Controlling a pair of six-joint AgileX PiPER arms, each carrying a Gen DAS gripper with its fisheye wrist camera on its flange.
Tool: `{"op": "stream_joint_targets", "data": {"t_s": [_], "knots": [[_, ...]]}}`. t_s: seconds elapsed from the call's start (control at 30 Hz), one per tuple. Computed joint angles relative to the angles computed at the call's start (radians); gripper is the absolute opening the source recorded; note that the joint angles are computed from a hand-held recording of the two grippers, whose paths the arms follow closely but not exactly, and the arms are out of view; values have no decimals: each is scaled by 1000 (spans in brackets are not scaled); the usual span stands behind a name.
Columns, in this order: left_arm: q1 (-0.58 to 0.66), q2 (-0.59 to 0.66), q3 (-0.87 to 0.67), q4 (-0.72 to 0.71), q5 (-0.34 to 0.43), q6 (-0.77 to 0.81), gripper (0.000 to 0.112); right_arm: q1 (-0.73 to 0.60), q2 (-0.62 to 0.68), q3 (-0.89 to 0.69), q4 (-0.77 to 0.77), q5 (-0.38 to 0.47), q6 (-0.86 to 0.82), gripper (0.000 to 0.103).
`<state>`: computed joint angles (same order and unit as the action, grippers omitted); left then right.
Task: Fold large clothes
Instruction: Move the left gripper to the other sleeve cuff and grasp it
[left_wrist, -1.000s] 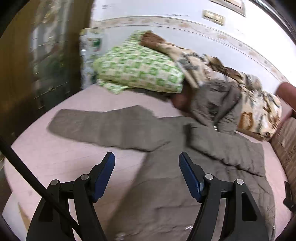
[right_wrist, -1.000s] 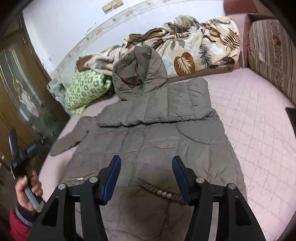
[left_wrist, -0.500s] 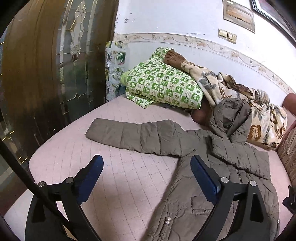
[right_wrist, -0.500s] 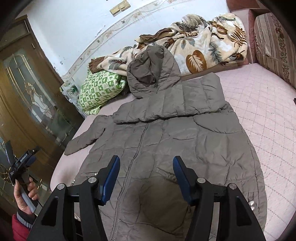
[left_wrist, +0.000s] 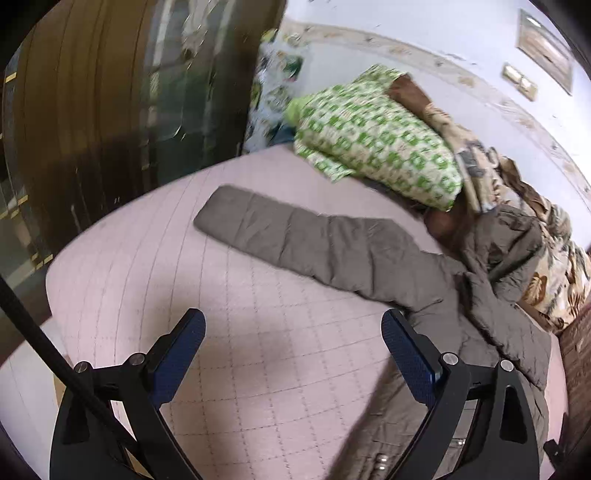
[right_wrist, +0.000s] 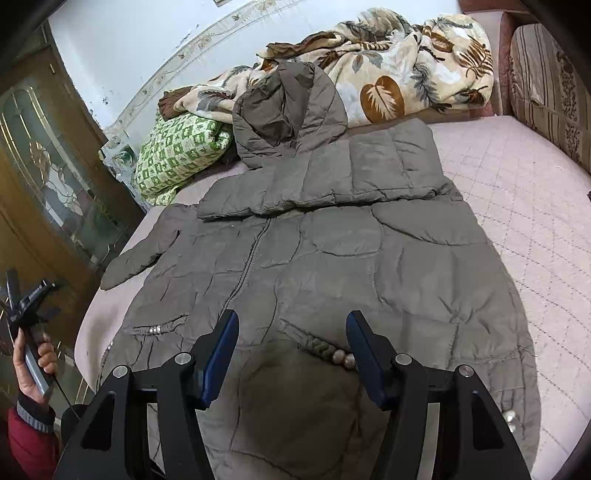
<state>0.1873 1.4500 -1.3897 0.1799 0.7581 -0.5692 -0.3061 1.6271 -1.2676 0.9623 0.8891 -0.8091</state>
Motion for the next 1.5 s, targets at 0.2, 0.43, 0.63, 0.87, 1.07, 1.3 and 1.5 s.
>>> {"op": "stream_joint_targets", "data": {"t_s": [0.2,0.43,0.63,0.87,1.07,1.3,1.5], "knots": [[58,41,2,-72,-15,54,96,22,24,-10,7,-21,26,65],[121,97,-11,-130,-25,94,96,58,85,-69,-14,-36,72,65],[144,169,-80,-143,-5,84,96,125,139,-166,-129,-103,128,65],[195,312,-266,-273,40,3,96,152,292,-384,-114,-70,217,65],[298,471,-381,-597,-8,100,95,194,433,-601,-142,-41,290,65],[388,615,-495,-722,4,129,83,198,513,-726,-146,24,334,65],[425,732,-612,-799,1,176,78,229,520,-744,-153,19,331,65]]}}
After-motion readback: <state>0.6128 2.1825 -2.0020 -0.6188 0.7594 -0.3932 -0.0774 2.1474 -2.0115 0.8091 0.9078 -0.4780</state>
